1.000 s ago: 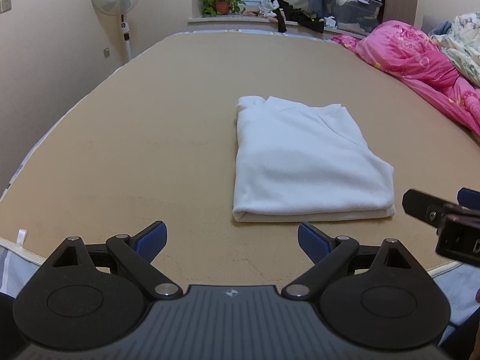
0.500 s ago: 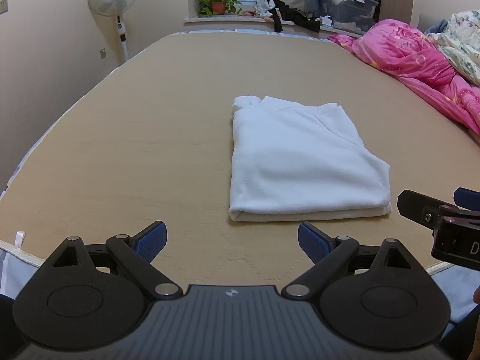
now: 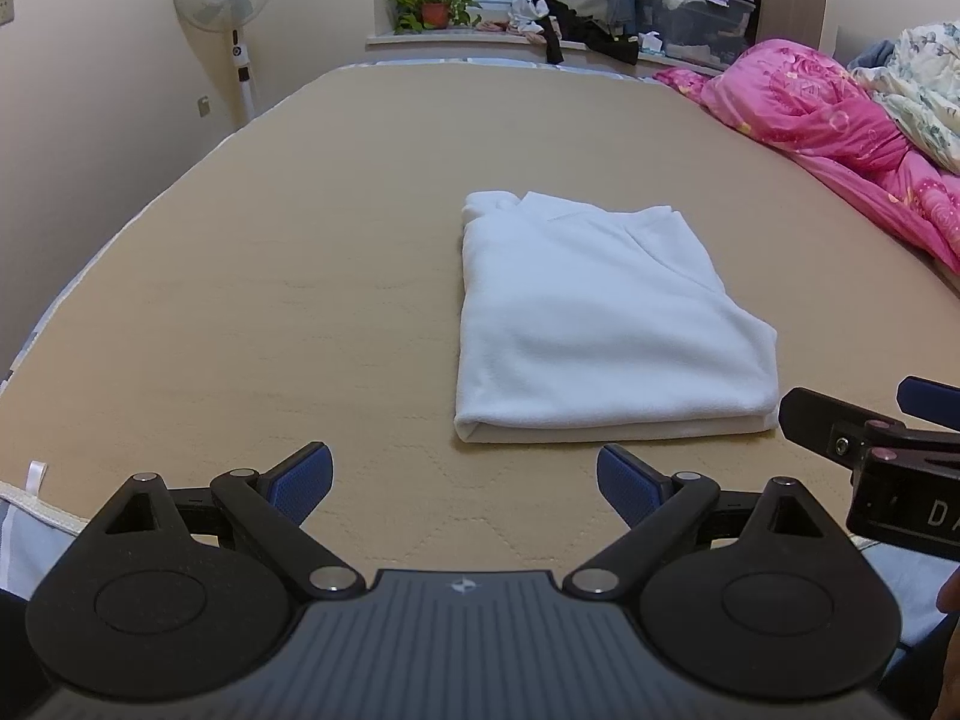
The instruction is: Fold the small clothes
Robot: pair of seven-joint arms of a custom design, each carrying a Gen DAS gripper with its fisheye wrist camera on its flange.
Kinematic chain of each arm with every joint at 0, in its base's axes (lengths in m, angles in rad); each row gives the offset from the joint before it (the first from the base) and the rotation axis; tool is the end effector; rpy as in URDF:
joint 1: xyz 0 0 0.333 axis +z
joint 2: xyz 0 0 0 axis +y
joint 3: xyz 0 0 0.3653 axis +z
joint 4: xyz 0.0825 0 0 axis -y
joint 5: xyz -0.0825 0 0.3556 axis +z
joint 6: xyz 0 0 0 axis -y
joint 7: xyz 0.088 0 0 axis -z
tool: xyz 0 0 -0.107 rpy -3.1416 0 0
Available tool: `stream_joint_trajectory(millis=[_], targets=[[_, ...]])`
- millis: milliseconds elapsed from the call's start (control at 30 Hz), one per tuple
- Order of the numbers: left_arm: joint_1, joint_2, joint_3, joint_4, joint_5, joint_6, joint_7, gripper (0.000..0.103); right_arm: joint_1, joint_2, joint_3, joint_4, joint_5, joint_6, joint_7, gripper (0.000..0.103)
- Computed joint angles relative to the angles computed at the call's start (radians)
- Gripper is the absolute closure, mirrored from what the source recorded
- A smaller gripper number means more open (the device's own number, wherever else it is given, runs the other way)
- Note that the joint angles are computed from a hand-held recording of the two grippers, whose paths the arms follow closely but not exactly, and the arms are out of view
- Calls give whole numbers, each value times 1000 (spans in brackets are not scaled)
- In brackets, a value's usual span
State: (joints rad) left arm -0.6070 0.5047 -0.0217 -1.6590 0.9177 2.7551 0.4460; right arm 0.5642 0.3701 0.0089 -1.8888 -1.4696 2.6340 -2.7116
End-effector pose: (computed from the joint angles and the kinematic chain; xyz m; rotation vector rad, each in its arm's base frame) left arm 0.5597 -0.4437 0.4298 -1.5349 1.9960 -0.7807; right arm 0.5272 0.3690 0.3971 -1.4801 1.8096 -0.8082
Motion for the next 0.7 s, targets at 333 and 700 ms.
stream_joint_trajectory(millis=[333, 700], targets=[[1, -7, 7, -12, 14, 19, -13, 1, 2, 2, 4, 2, 2, -7, -24, 4], [8, -7, 0, -10, -8, 18, 7, 1, 9, 10, -3, 12, 44, -4, -67, 4]])
